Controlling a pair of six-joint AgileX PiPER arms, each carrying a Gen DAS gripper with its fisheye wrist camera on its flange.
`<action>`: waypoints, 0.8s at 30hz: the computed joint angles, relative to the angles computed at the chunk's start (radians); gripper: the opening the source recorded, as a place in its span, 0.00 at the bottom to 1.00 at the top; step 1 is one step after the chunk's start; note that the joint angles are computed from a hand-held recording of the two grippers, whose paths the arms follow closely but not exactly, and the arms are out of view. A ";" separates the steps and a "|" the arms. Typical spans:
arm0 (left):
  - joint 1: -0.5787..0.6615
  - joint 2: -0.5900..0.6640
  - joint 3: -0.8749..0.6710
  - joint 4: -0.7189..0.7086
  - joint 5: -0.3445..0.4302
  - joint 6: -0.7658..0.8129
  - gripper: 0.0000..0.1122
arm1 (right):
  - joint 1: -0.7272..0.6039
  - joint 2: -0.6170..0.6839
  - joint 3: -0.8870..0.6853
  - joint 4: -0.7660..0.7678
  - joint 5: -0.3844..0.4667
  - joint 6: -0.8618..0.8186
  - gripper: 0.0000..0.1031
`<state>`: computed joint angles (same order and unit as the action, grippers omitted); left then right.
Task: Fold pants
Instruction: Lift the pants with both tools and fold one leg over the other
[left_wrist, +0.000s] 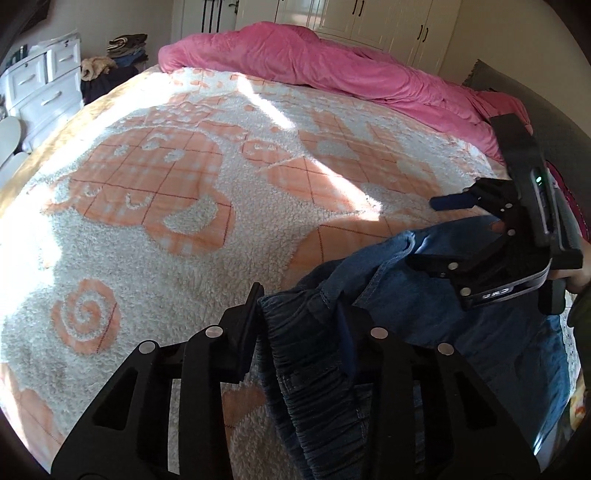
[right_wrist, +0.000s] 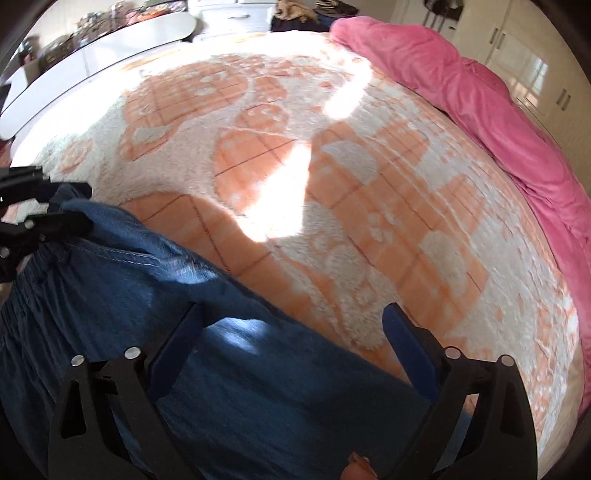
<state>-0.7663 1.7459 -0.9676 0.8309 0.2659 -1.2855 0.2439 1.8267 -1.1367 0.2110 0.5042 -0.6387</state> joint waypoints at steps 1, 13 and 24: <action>-0.002 -0.010 0.007 -0.003 -0.007 0.006 0.25 | 0.008 -0.002 0.010 0.024 -0.002 -0.034 0.66; -0.106 -0.108 0.089 0.321 0.083 -0.303 0.25 | -0.103 -0.413 0.392 0.647 -0.088 -0.541 0.11; -0.419 -0.274 0.229 0.471 0.326 -0.490 0.25 | -0.262 -1.023 0.672 0.601 0.225 -0.417 0.11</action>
